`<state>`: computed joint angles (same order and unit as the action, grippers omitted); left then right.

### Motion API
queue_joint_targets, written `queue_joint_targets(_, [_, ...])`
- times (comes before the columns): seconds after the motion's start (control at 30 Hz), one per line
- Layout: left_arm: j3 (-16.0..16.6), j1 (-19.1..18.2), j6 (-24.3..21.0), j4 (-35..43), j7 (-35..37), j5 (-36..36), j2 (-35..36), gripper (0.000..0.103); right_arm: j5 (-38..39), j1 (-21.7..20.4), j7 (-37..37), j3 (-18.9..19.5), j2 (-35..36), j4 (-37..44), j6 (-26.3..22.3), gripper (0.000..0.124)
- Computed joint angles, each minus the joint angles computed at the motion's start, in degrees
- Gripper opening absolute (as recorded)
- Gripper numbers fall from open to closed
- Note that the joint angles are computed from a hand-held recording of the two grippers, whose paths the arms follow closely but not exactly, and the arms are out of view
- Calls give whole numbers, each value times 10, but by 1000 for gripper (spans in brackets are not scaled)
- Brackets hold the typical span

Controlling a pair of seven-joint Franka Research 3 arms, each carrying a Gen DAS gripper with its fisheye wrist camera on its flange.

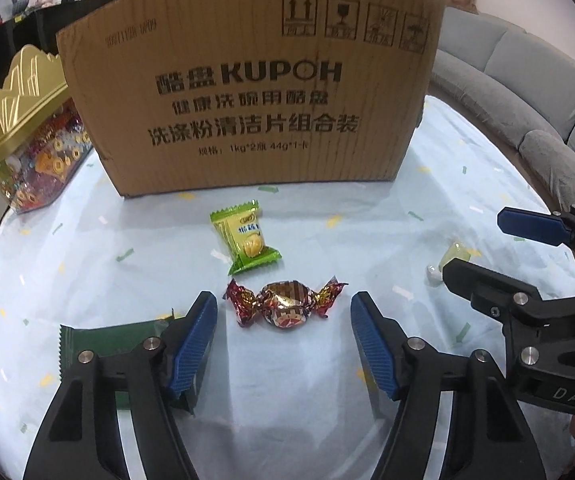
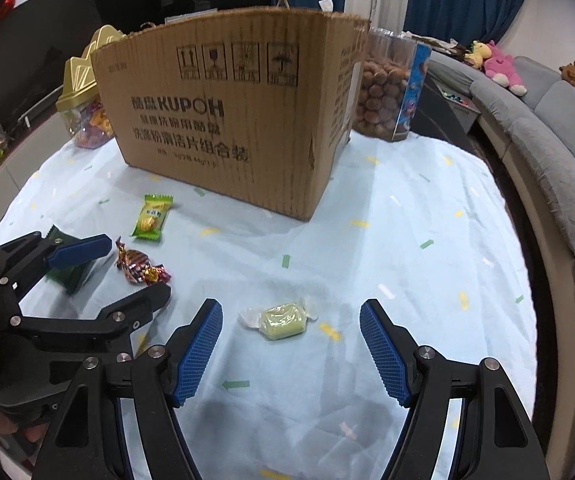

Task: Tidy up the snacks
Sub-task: 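Grasp the gold-foil candy with the left tool while the right tool grasps the pale green candy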

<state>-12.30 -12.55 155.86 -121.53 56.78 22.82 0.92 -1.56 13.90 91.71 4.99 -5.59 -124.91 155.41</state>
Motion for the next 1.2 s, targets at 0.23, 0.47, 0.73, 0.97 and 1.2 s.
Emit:
queue_joint_targets(0.23, [2, 1, 5, 2, -5, 8, 5, 66, 16, 3, -18, -4, 16, 9, -5, 70])
queue_joint_targets(0.47, [4, 3, 21, 0, -7, 10, 8, 63, 36, 8, -37, -6, 24, 12, -13, 57])
queue_joint_targets(0.73, [4, 5, 34, -6, -2, 13, 7, 45, 43, 11, -40, -6, 24, 5, 2, 46])
queue_joint_targets(0.97, [4, 3, 31, -2, -8, 28, 6, 36, 53, 13, -51, -5, 23, 3, 10, 32])
queue_joint_targets(1.2, [4, 4, 32, -2, -9, 32, -1, 36, 51, 11, -44, -5, 17, 0, 13, 31])
